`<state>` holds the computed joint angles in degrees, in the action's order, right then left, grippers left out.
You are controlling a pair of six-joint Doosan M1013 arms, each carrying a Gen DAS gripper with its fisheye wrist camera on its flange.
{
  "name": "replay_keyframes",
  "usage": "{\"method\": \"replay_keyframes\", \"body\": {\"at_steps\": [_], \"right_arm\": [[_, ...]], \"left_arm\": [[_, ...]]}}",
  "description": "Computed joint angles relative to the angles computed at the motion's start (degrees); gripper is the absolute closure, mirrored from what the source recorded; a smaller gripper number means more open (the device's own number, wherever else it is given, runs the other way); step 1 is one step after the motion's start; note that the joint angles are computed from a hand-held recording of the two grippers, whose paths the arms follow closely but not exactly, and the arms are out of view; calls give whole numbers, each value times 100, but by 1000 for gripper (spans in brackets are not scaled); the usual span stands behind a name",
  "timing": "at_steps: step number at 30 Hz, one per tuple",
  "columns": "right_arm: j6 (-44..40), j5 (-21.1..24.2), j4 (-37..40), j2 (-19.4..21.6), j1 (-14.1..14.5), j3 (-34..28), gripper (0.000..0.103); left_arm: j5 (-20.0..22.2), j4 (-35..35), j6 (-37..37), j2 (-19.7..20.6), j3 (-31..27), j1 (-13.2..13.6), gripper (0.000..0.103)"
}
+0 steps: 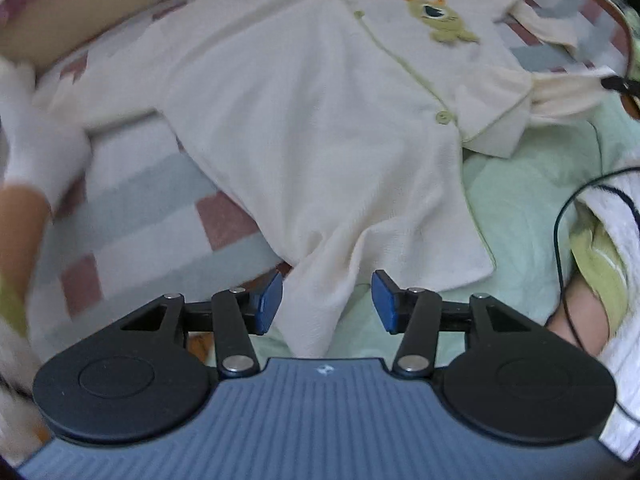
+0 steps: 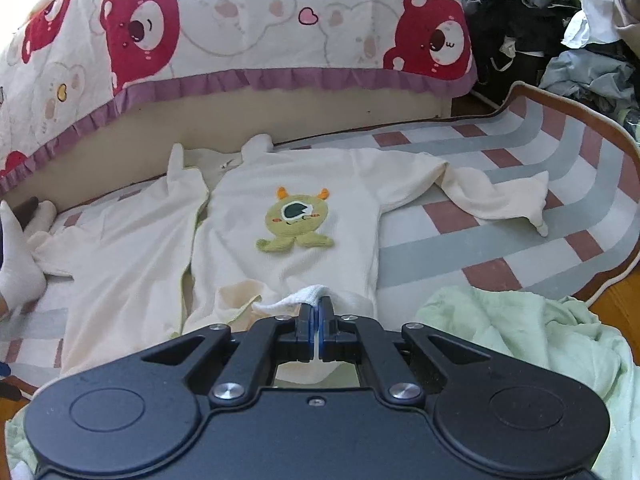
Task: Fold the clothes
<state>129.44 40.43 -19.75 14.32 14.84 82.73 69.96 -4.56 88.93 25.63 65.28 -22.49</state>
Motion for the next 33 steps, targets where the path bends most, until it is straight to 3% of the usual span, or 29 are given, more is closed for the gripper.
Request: {"method": "replay_keyframes", "body": {"at_steps": [6, 8, 11, 12, 13, 14, 16, 18, 22, 25, 28, 33], "right_arm": [[168, -135, -47, -26, -31, 98, 101], [174, -125, -26, -8, -47, 98, 101], [32, -120, 95, 30, -59, 63, 101], [-51, -155, 196, 37, -76, 58, 101], [-143, -193, 303, 45, -94, 53, 101], [-205, -219, 371, 59, -105, 41, 101], [-281, -256, 448, 95, -118, 8, 101], [-305, -291, 398, 112, -113, -29, 101], [-30, -394, -463, -63, -1, -57, 102], [236, -492, -1021, -369, 61, 27, 102], [666, 243, -1924, -549, 254, 35, 102], [-354, 1246, -364, -346, 76, -46, 102]], "left_arm": [[214, 124, -201, 93, 257, -89, 48], [161, 274, -218, 132, 360, -97, 42], [55, 127, -380, 182, 396, -9, 43], [2, 41, -374, 186, 399, 21, 47], [-52, -46, -368, 189, 402, 51, 75], [-137, -80, -283, 183, 392, 55, 96], [-555, 0, 45, 74, 430, -1, 96], [-1238, 158, 222, -168, 542, -44, 96], [-2094, -112, -48, -647, 633, 138, 96], [-2436, -635, -67, -1021, 769, 348, 96], [-2336, -1611, 5, -1275, 1100, 583, 96], [-1281, -1568, -859, -1006, 1355, 580, 96]]}}
